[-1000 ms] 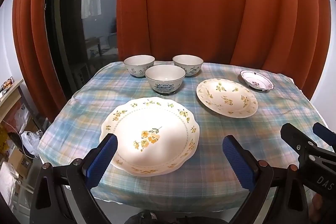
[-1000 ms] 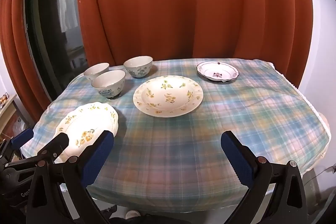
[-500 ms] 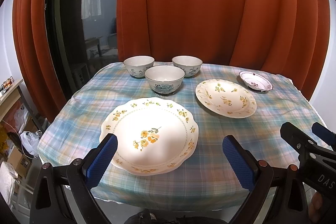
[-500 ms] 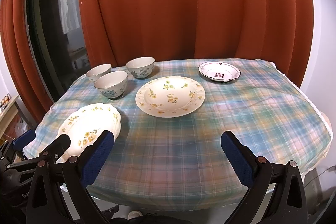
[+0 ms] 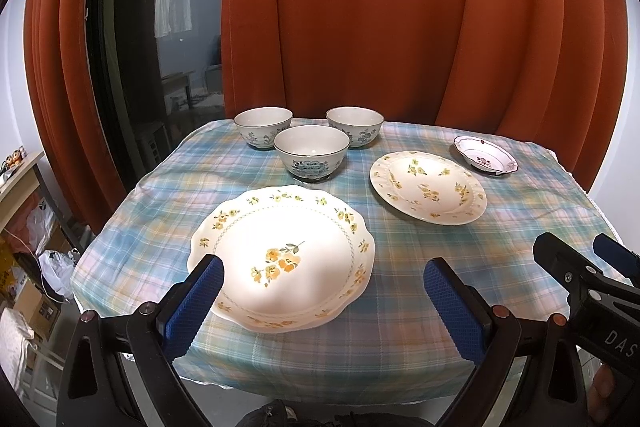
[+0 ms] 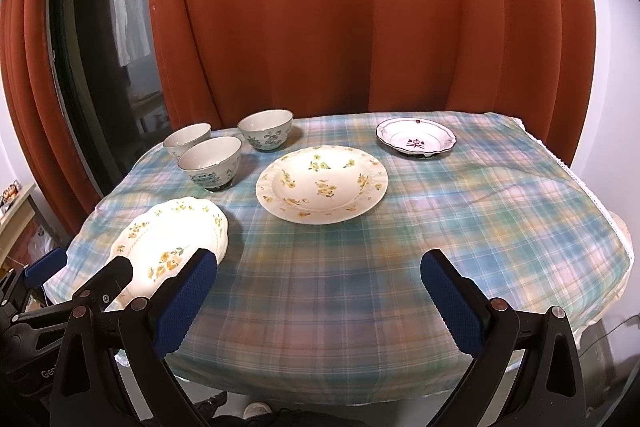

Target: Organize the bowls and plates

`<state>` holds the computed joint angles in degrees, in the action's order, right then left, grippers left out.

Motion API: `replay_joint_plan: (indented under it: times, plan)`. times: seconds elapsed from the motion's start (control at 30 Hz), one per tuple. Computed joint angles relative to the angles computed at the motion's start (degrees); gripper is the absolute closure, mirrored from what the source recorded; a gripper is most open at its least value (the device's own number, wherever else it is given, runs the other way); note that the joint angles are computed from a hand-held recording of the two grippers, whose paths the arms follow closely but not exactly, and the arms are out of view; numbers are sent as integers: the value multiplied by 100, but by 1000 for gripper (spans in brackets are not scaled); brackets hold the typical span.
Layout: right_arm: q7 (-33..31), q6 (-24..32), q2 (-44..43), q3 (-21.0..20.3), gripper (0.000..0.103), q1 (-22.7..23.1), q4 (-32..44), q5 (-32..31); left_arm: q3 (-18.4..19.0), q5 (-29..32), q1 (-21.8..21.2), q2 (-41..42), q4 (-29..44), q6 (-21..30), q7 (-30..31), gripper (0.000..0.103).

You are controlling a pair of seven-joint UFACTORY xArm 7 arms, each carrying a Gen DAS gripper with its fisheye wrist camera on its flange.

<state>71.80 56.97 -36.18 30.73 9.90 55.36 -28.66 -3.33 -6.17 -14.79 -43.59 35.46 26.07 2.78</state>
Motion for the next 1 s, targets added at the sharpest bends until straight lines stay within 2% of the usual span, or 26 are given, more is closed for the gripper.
replay_joint_plan:
  times: [1.0]
  plan:
    - [-54, -42, -265, -24, 0, -25, -242, 173, -22, 26, 3, -45, -5, 39, -44, 3]
